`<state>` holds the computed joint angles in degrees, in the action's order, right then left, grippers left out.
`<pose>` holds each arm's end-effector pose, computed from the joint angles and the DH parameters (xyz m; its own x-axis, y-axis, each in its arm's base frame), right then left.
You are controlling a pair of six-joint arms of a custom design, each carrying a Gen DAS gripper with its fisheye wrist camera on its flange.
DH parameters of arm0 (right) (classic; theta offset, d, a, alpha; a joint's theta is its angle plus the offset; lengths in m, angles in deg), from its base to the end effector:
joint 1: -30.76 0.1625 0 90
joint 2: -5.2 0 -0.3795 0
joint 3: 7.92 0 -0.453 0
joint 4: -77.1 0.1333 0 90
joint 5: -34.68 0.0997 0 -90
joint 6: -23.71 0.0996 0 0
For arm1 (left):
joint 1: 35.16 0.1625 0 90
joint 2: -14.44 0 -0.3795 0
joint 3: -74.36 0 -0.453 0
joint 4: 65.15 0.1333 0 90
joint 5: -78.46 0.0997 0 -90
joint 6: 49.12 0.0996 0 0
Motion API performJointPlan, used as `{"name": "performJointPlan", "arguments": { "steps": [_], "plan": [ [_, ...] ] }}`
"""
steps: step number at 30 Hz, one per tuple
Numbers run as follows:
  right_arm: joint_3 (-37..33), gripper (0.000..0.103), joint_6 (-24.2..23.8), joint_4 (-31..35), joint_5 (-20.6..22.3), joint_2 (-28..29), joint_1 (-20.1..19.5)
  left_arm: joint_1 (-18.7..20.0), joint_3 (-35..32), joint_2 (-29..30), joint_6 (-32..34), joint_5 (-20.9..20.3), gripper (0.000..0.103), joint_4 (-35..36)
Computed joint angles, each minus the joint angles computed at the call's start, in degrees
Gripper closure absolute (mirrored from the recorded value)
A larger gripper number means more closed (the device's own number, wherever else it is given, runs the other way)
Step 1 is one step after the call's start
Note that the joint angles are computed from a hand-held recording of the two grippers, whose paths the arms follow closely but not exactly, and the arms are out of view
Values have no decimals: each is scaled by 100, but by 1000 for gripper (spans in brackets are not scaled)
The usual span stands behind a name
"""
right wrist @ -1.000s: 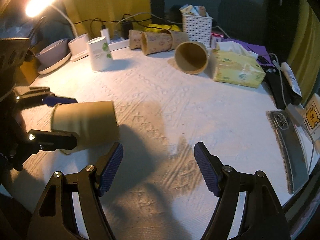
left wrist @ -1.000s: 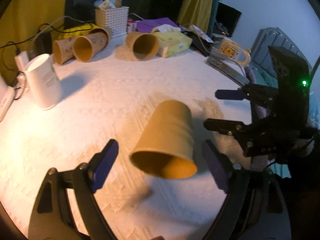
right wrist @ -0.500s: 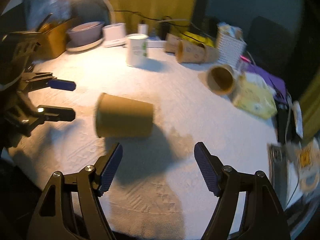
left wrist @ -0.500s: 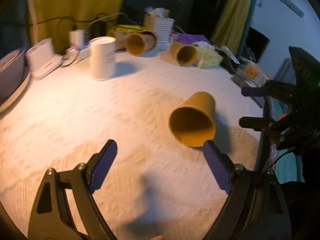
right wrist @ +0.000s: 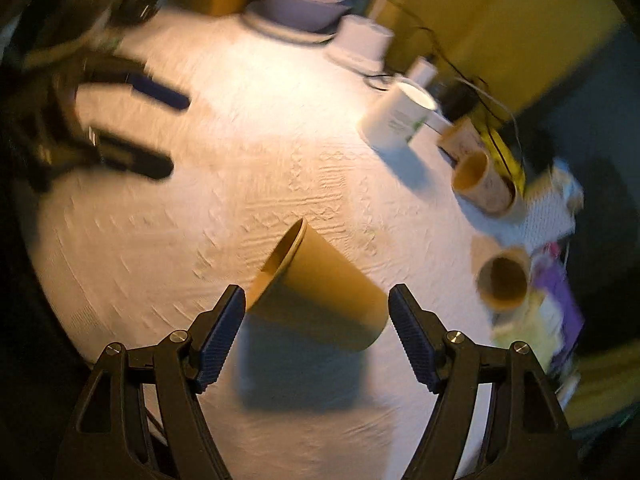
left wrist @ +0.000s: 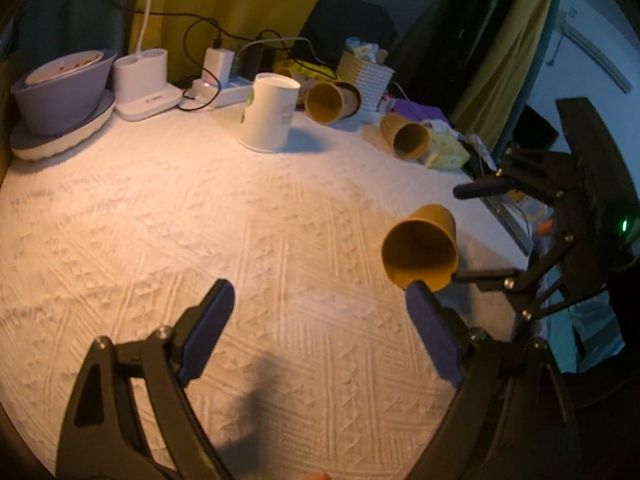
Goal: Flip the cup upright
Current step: 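Lift the held tan cup and rotate the right tool to turn it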
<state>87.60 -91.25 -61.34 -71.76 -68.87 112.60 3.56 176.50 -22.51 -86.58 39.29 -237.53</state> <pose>0.0107 -0.6662 0.3219 0.2783 -0.9108 0.3050 -0.8976 -0.1335 0.4201 -0.3421 -0.5441 -0.0512 -0.9088 -0.0860 -0.4082 0.2426 0.6869 -0.6851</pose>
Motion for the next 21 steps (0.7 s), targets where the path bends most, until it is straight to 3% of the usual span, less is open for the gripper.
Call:
{"name": "performJointPlan", "arguments": {
  "steps": [5, 8, 15, 21],
  "plan": [
    [110, 26, -1203, -78, -360, 21, 88, 48, 53, -42, -130, 87, 14, 8],
    [64, 26, -1691, -221, -657, 162, 172, 81, 74, -69, -239, 137, 14, 44],
    [-330, 26, -1954, 60, -1289, 502, 346, 99, 127, -116, -380, 154, 14, 70],
    [-608, 23, -1903, 452, -1433, 594, 485, 113, 125, -113, -351, 112, 14, 17]
  ]
}}
